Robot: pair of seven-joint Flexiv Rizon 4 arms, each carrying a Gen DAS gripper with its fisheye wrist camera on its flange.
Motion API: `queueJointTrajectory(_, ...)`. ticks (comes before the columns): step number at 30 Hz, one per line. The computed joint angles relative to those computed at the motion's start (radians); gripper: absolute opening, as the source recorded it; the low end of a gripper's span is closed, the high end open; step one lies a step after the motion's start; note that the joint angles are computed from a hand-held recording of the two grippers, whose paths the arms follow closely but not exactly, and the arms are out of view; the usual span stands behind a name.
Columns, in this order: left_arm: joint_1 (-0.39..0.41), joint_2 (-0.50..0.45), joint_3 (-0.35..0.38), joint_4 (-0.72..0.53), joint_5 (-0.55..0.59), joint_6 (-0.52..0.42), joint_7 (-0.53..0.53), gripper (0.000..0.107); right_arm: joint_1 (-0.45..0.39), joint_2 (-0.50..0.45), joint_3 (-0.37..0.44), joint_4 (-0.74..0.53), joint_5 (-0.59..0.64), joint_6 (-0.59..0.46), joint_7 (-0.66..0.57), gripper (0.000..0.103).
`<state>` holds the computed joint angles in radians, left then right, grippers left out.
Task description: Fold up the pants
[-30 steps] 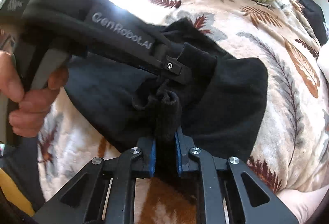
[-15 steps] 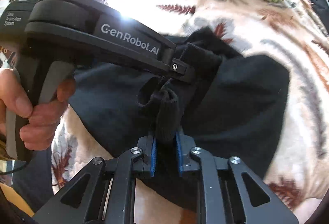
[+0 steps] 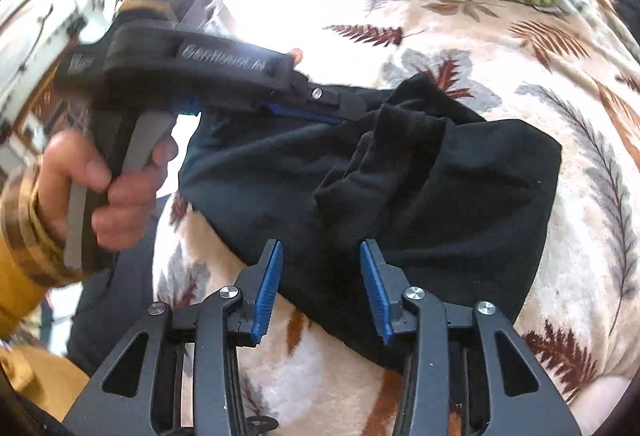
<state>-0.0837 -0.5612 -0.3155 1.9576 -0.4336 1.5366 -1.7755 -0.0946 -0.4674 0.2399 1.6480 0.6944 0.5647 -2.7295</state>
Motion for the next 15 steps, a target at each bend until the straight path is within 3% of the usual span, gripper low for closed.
queueJointTrajectory(4, -0.056, -0.03, 0.049, -0.064, 0.027, -0.06, 0.0, 0.021, 0.007, -0.021, -0.001, -0.009, 0.023, 0.02, 0.049, 0.026)
queueJointTrajectory(8, -0.169, -0.079, 0.193, -0.147, 0.092, -0.187, -0.069, 0.021, 0.038, -0.043, -0.002, 0.036, -0.013, 0.073, 0.09, 0.024)
queueJointTrajectory(10, -0.133, -0.082, 0.144, -0.109, 0.075, -0.114, -0.056, 0.021, 0.023, -0.055, 0.014, 0.034, 0.004, 0.085, 0.08, 0.023)
queueJointTrajectory(13, -0.108, -0.058, 0.119, -0.081, 0.069, -0.107, -0.044, 0.021, 0.023, -0.042, 0.02, 0.036, -0.016, 0.077, 0.095, 0.025)
queueJointTrajectory(15, -0.095, -0.02, 0.114, -0.043, 0.063, -0.098, -0.042, 0.022, 0.028, -0.018, 0.024, 0.053, -0.03, 0.093, 0.085, 0.034)
